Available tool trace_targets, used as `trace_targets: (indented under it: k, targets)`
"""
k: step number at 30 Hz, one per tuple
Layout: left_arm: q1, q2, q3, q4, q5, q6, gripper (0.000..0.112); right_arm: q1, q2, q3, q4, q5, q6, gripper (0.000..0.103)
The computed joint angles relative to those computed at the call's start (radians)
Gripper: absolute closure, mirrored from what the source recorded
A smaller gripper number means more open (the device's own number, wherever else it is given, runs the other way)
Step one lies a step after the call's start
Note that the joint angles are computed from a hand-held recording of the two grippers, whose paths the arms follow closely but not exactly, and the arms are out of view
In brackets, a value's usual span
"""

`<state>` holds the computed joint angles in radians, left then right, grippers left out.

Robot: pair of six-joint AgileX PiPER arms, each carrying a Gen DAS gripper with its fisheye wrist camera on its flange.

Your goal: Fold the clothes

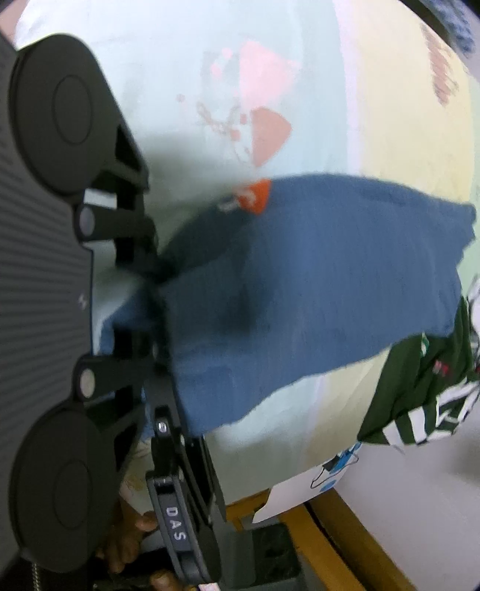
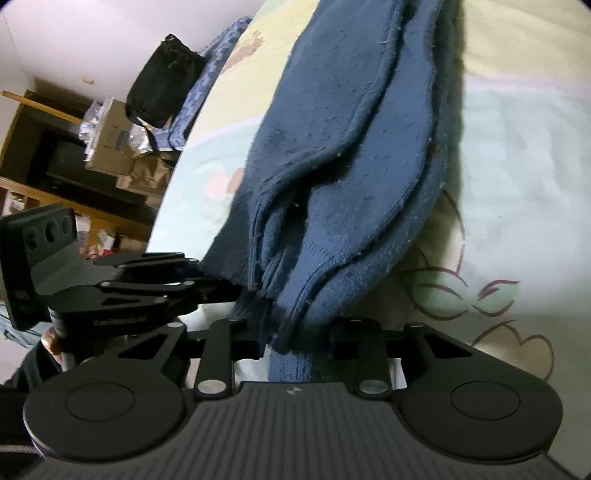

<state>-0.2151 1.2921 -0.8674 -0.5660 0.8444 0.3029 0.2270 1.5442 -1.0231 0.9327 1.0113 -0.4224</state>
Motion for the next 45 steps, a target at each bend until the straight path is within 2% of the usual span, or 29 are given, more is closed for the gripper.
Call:
trace_targets:
  k: [4, 6, 11, 14, 19, 21, 26, 29, 32, 34, 36, 37, 39, 42, 45]
  targets:
    - [-0.017, 0.000, -0.038, 0.044, -0.008, -0.043, 0.112, -0.065, 0.006, 0.006, 0.126, 0.052, -0.065, 0.076]
    - [-0.002, 0.004, -0.073, 0.045, 0.002, -0.041, 0.112, -0.088, 0.008, -0.001, 0.169, 0.073, -0.078, 0.077]
    - [0.028, 0.051, -0.240, 0.063, 0.048, -0.008, 0.112, -0.098, 0.000, -0.060, 0.226, 0.064, -0.072, 0.077]
    - [0.040, 0.098, -0.341, 0.076, 0.061, 0.020, 0.112, -0.123, 0.028, -0.088, 0.316, 0.044, -0.071, 0.078]
    - [0.108, 0.140, -0.420, 0.064, 0.042, 0.071, 0.109, -0.145, 0.081, -0.111, 0.416, -0.046, -0.059, 0.079]
    - [0.177, 0.144, -0.412, 0.032, 0.064, 0.115, 0.105, -0.141, 0.102, -0.116, 0.439, -0.087, -0.053, 0.079]
    - [0.299, 0.128, -0.307, 0.018, 0.142, 0.275, 0.105, -0.123, 0.149, -0.127, 0.486, -0.191, -0.021, 0.079]
    - [0.255, 0.136, -0.237, 0.061, 0.159, 0.343, 0.105, -0.136, 0.167, -0.129, 0.484, -0.212, 0.013, 0.079]
    - [0.207, 0.168, -0.203, -0.023, 0.170, 0.426, 0.105, -0.137, 0.174, -0.128, 0.478, -0.230, 0.041, 0.079]
    - [0.146, 0.190, -0.194, -0.079, 0.126, 0.476, 0.105, -0.122, 0.178, -0.135, 0.461, -0.259, 0.076, 0.079]
    - [0.066, 0.213, -0.206, -0.053, 0.035, 0.469, 0.105, -0.111, 0.174, -0.137, 0.439, -0.292, 0.113, 0.079]
    - [0.047, 0.224, -0.218, -0.030, -0.002, 0.457, 0.105, -0.107, 0.171, -0.135, 0.429, -0.308, 0.126, 0.079]
    - [0.058, 0.263, -0.272, -0.025, -0.028, 0.444, 0.105, -0.100, 0.166, -0.133, 0.414, -0.346, 0.149, 0.079]
    - [0.160, 0.351, -0.410, -0.125, 0.068, 0.470, 0.103, -0.097, 0.167, -0.129, 0.410, -0.395, 0.179, 0.079]
    - [0.201, 0.434, -0.526, -0.166, 0.128, 0.464, 0.102, -0.088, 0.178, -0.118, 0.458, -0.442, 0.173, 0.079]
